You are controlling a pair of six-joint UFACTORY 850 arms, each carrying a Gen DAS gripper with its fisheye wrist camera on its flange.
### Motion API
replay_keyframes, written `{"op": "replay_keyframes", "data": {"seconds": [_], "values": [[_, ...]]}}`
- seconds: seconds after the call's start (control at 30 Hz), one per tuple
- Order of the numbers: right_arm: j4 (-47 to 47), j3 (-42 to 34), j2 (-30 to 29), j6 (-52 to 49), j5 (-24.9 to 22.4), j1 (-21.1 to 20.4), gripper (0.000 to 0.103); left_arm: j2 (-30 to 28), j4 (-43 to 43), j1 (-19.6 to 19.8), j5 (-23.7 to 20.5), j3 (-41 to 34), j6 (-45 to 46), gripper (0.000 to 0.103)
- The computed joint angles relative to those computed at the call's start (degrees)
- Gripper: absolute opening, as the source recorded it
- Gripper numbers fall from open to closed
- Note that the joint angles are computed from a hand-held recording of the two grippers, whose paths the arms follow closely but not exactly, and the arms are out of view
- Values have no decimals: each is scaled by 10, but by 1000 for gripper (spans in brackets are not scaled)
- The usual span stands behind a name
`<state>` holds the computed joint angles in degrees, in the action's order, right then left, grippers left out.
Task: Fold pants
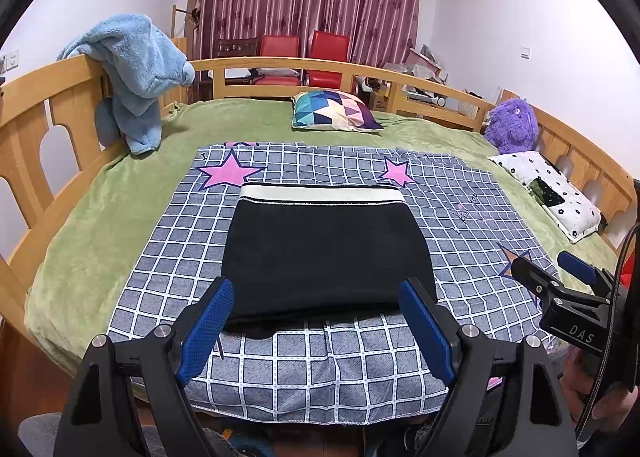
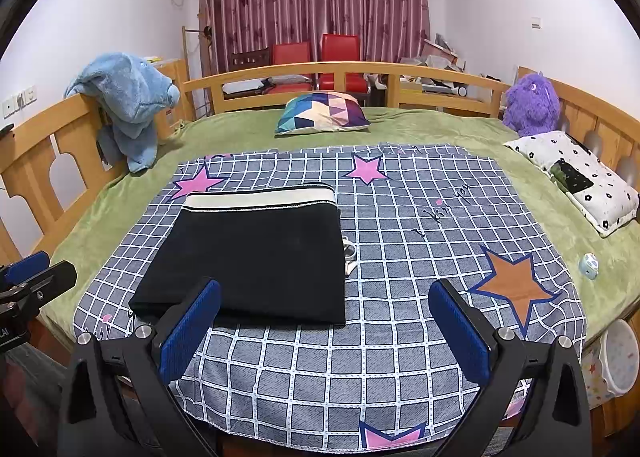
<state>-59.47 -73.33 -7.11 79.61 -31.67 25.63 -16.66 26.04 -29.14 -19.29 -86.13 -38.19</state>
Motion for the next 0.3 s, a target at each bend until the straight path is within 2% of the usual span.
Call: {"op": "replay_keyframes", "data": {"seconds": [0.3], "values": [[-12, -9, -8, 15, -11, 11, 102, 5, 7, 2, 11, 7, -1, 84]]}}
